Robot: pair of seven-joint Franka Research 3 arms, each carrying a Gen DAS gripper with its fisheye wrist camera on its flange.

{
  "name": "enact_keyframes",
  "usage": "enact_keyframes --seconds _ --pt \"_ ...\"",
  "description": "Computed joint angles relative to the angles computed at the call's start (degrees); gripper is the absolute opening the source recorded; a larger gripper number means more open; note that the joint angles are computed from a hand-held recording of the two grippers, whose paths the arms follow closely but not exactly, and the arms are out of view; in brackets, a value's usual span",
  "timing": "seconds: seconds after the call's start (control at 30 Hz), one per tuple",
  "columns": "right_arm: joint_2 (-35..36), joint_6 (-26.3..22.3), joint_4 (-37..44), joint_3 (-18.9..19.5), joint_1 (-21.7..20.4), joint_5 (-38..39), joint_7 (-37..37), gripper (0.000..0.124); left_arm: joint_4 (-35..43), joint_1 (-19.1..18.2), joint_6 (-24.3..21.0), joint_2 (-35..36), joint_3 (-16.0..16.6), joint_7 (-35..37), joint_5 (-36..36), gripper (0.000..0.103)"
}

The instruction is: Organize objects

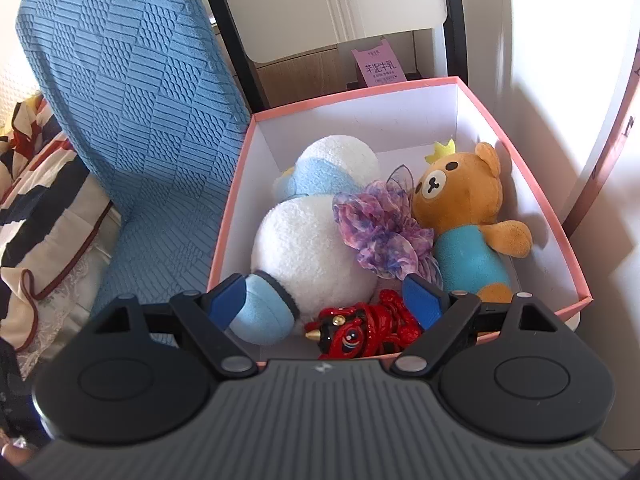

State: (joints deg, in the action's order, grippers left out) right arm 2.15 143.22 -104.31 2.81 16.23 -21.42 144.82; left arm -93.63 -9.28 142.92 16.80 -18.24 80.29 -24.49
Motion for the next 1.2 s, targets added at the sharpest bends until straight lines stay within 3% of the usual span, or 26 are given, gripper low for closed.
enact_keyframes --seconds 0.07,0.17,0.27,0.47,0.57,0.67,0.93,1.07,1.2 --pt "-0.2 0.2 -0.5 0.0 -0.1 0.2 -0.1 0.087 1.4 -0.6 -0.7 1.4 0.3 -1.3 1.5 0.081" --pt "-0.5 0.6 -1.3 -0.1 -0.3 0.6 0.0 0.087 3.6 0.6 -2.2 4.0 -1.2 -0.4 -2.1 0.081" --pt "-0.7 0.2 -1.6 -0.1 -0.5 0.9 0.8 0.087 5.6 0.1 -5.2 5.7 -0.6 -5.9 -2.0 0.081" --pt "-1.4 0.8 -1.8 0.2 -0.8 -0.4 1.7 0.087 5.1 -0.5 -4.3 6.5 -1.1 -9.1 -2.4 0.078" --pt "-1.4 0.8 -1.9 0.3 -0.9 0.6 1.2 0.087 3.9 -0.3 -3.6 5.8 -1.4 -10.7 -2.6 0.061" --pt "-1.8 0.9 -2.6 0.4 -1.0 0.9 1.2 0.087 0.7 0.1 -0.6 3.6 -1.4 -10.4 -3.4 0.061" --pt "-1.9 0.1 -2.4 0.7 -1.0 1.6 0.3 0.087 -1.0 0.5 0.1 -1.0 0.2 -11.5 -1.7 0.060" --pt "-1.5 -0.5 -1.3 0.7 -0.8 0.9 0.2 0.087 0.9 -0.2 0.4 -2.7 0.9 -10.3 1.6 0.060" --pt "-1.3 -0.8 -0.2 0.7 -0.6 0.2 0.0 0.087 7.9 -1.7 -2.0 -1.1 1.2 -7.7 5.9 0.060"
